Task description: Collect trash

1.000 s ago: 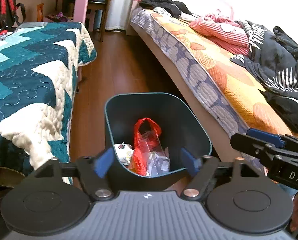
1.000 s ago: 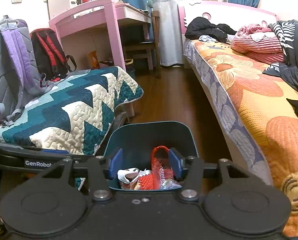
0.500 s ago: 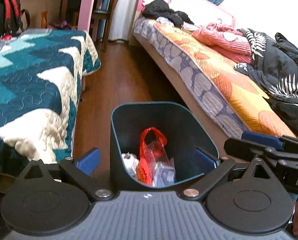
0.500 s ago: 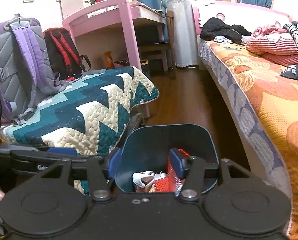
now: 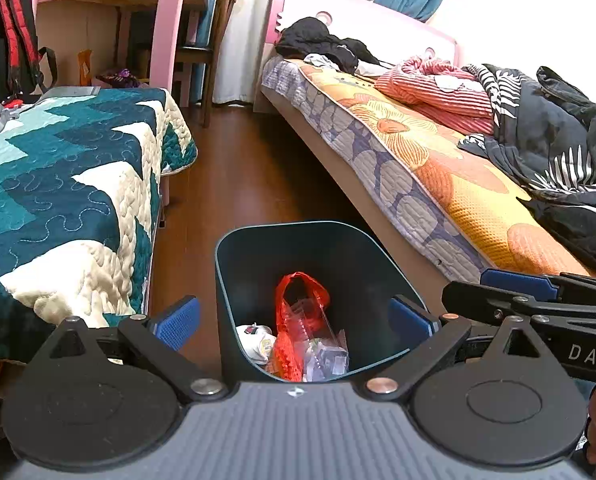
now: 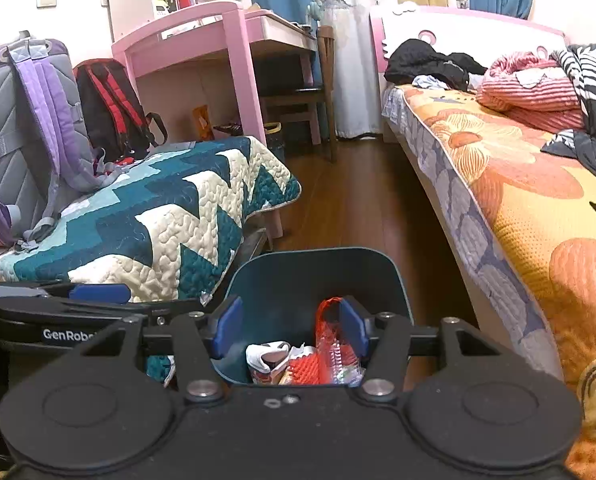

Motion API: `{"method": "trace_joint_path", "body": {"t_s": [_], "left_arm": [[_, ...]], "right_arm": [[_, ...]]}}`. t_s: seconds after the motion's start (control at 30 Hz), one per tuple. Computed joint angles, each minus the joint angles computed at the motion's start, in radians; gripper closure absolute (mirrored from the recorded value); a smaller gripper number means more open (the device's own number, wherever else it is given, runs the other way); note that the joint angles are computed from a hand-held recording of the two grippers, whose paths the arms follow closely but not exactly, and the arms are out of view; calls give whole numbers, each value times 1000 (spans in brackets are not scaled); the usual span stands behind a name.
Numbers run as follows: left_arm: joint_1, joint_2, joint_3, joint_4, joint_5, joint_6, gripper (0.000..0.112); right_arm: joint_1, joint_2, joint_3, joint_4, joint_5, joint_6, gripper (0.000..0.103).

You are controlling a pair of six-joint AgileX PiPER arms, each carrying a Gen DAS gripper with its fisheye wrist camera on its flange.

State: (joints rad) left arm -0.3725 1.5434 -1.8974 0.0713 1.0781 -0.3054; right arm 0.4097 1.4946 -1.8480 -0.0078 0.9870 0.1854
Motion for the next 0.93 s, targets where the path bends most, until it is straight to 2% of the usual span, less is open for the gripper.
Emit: {"method": "trace_joint_path", "body": {"t_s": [0.17, 0.53, 0.93], "left_arm": [[31, -2, -12, -49, 7, 15, 12], [14, 2, -17, 2, 37, 9, 12], [21, 13, -29, -5, 61, 16, 12]], "right_arm": [[18, 22, -21, -38, 28, 30, 49], [41, 14, -6, -68, 23, 43, 49], [37, 17, -8, -55, 30, 29, 49]]}}
